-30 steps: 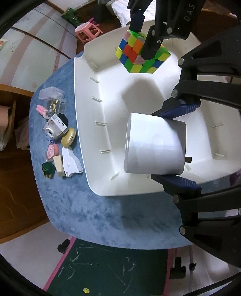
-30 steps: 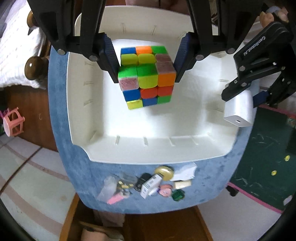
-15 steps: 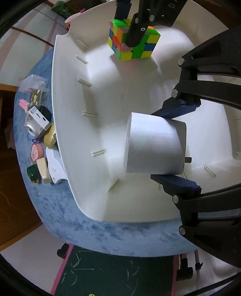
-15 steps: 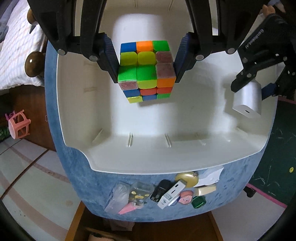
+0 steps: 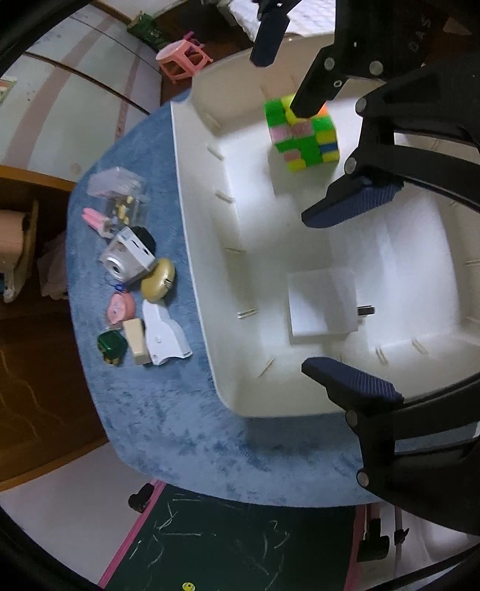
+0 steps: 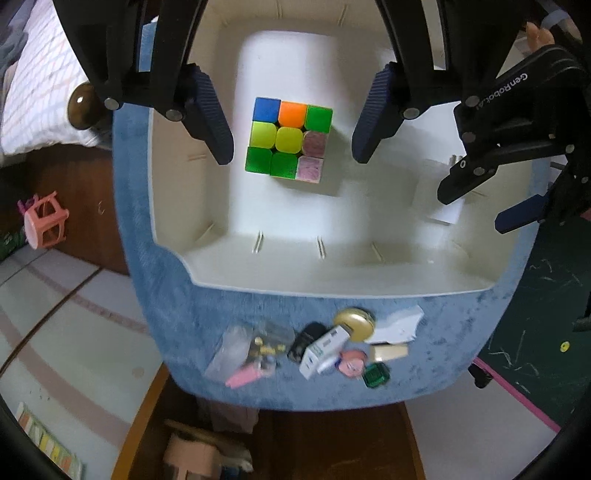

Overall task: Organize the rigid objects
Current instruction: 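Lift both grippers away from the tray back toward the objects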

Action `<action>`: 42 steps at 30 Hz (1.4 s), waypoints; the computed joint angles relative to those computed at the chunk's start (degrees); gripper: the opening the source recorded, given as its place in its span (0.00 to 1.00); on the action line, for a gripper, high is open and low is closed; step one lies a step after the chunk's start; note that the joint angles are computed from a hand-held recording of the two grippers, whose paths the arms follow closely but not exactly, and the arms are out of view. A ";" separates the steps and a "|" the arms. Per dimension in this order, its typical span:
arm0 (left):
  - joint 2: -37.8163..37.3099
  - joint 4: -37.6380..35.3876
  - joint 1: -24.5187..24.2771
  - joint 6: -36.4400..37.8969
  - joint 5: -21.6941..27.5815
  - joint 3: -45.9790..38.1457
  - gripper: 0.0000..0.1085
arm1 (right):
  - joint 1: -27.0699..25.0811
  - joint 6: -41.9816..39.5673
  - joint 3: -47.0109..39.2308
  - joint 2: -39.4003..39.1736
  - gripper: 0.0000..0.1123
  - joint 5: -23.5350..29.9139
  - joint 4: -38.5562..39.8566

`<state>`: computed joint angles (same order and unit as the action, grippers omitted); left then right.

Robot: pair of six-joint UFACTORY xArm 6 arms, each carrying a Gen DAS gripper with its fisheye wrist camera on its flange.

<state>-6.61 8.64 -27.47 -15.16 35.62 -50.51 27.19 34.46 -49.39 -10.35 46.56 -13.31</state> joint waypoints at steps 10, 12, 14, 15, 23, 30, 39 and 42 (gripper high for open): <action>-9.50 0.13 0.03 0.26 1.31 1.44 0.79 | 1.44 1.18 -0.12 -7.41 0.61 2.36 0.72; -11.55 0.29 0.29 0.21 2.09 1.24 0.80 | 2.08 2.11 -0.68 -8.69 0.61 3.81 0.21; -13.27 0.47 0.51 0.22 2.52 1.17 0.80 | 2.73 2.83 -0.77 -10.54 0.61 4.84 0.04; -13.98 0.77 0.57 0.06 2.74 1.14 0.80 | 3.09 3.18 -0.87 -11.48 0.61 5.49 -0.10; -19.27 0.13 1.36 0.62 4.19 1.11 0.80 | 5.73 6.38 -3.27 -15.69 0.61 8.60 -2.19; -21.66 -1.40 2.29 0.85 4.91 0.08 0.80 | 9.01 9.22 -6.99 -16.90 0.61 10.56 -4.93; -21.63 -2.97 4.60 1.20 7.55 -5.88 0.81 | 12.28 11.54 -13.32 -16.41 0.61 13.29 -9.94; -20.61 -3.84 5.53 2.31 7.25 -8.00 0.85 | 12.43 12.24 -14.91 -16.19 0.67 14.08 -10.95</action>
<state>-27.22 4.79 -21.94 -12.85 42.87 -58.50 39.62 46.70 -64.30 -26.54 60.64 -24.27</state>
